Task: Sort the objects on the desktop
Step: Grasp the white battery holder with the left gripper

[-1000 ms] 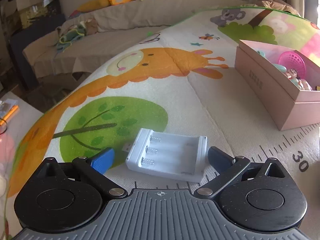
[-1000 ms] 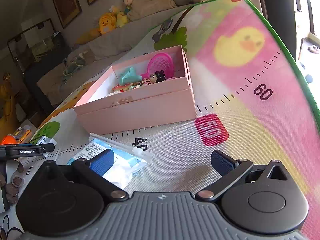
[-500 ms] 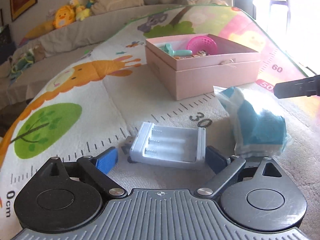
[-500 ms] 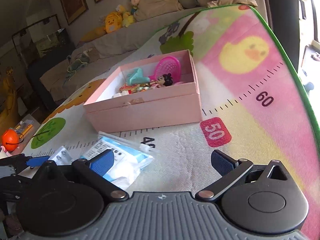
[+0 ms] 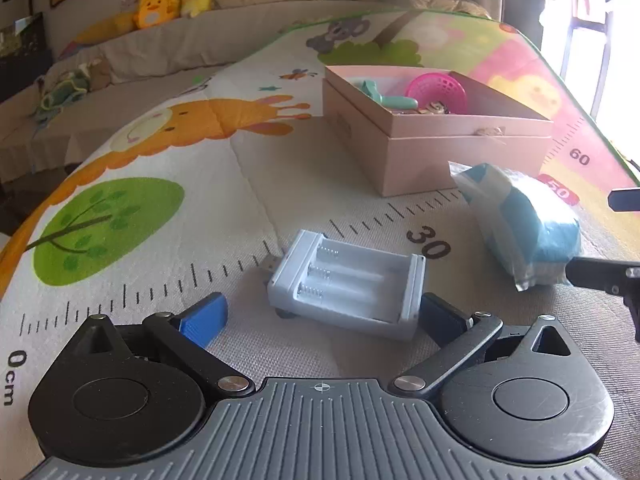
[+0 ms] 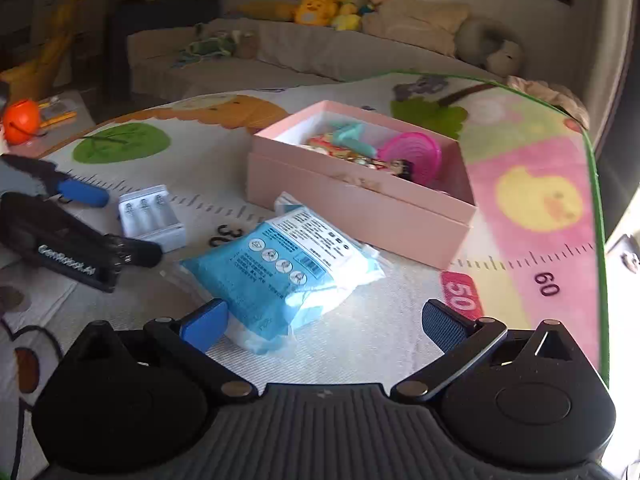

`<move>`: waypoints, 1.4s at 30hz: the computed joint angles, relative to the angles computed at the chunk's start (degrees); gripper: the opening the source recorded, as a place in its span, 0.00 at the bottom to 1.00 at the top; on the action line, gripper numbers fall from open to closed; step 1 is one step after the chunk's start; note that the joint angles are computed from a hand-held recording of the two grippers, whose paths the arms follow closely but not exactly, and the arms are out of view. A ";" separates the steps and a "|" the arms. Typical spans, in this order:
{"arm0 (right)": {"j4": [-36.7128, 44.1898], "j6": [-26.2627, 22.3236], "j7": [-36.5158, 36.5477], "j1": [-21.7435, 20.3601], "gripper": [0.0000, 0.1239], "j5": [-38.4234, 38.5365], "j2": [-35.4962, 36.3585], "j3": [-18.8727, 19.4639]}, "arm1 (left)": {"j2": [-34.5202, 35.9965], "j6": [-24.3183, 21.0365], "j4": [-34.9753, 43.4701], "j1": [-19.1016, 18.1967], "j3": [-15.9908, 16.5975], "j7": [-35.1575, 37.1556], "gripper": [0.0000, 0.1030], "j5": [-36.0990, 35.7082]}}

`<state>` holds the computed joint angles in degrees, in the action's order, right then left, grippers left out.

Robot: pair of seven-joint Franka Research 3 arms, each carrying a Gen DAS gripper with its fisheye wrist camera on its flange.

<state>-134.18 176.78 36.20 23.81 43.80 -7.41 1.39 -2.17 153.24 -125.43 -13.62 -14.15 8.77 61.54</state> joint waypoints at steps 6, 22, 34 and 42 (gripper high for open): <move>2.90 -10.54 14.24 -5.06 0.83 -4.67 2.42 0.90 | 0.02 -0.26 0.05 -0.10 -0.03 0.08 1.00 -0.04; 0.22 -2.57 17.16 -3.75 0.83 -8.06 2.84 1.88 | -0.58 8.46 -1.37 1.44 0.79 -1.92 1.00 5.55; -0.22 -1.28 15.39 -3.12 0.83 -6.03 2.83 1.85 | 5.29 1.28 5.92 -0.37 1.83 7.01 1.00 -0.35; 0.74 -6.07 1.61 -0.33 0.83 7.64 0.92 -0.89 | 3.92 -0.75 4.73 -1.08 2.12 3.04 0.95 0.49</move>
<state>-133.44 170.71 37.81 23.48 51.44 -6.50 0.50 1.75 152.50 -120.70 -14.70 -12.03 11.80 62.03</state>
